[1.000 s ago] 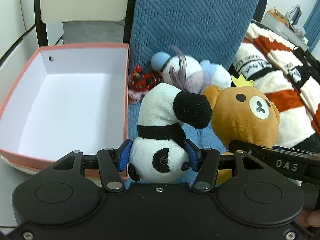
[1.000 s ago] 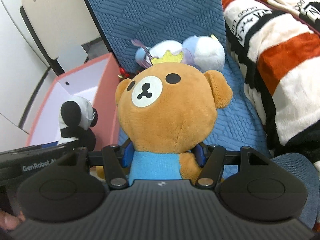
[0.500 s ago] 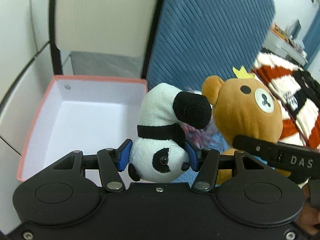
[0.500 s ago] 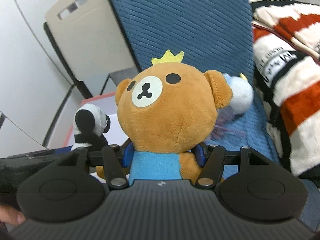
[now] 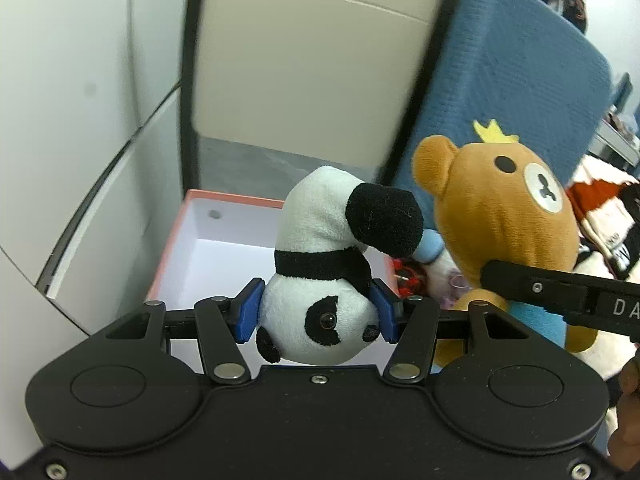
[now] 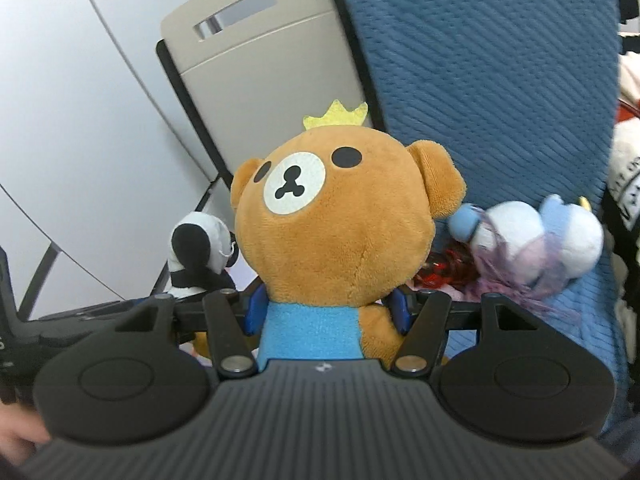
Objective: Organize objects
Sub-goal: 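Lift the panda with the left tool while the right tool lifts the bear, then lower both plushes into the pink box and open both tools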
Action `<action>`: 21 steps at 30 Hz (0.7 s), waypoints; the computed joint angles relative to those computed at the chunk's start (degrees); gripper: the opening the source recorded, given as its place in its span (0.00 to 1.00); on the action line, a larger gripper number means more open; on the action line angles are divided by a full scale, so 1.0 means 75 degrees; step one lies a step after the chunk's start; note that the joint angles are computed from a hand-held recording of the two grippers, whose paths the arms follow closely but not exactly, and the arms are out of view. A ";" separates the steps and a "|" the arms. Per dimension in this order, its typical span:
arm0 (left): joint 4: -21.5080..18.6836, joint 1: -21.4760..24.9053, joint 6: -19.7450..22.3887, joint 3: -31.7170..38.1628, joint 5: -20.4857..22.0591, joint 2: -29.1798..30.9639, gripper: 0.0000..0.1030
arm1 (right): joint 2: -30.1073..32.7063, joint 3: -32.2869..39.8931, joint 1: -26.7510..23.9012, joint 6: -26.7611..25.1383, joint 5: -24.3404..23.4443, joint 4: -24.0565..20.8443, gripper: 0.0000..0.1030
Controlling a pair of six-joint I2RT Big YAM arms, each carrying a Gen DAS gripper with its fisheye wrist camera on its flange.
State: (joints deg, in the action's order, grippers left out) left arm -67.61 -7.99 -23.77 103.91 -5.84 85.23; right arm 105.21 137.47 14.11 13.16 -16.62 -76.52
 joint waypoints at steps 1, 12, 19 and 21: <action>0.0032 0.0130 0.0012 -0.0067 0.0051 -0.0002 0.52 | 0.0106 0.0116 0.0087 0.0020 0.0067 -0.0011 0.61; 0.0347 0.1231 0.0193 -0.1099 0.0516 0.0126 0.52 | 0.1401 0.1118 0.0794 -0.0034 0.0206 -0.0374 0.61; 0.0361 0.1483 0.0318 -0.1254 0.0560 0.0613 0.52 | 0.2015 0.1165 0.1083 -0.0066 0.0303 -0.0455 0.62; 0.0362 0.1581 0.0392 -0.1315 0.0525 0.0712 0.52 | 0.2124 0.1116 0.1156 -0.0112 0.0384 -0.0452 0.62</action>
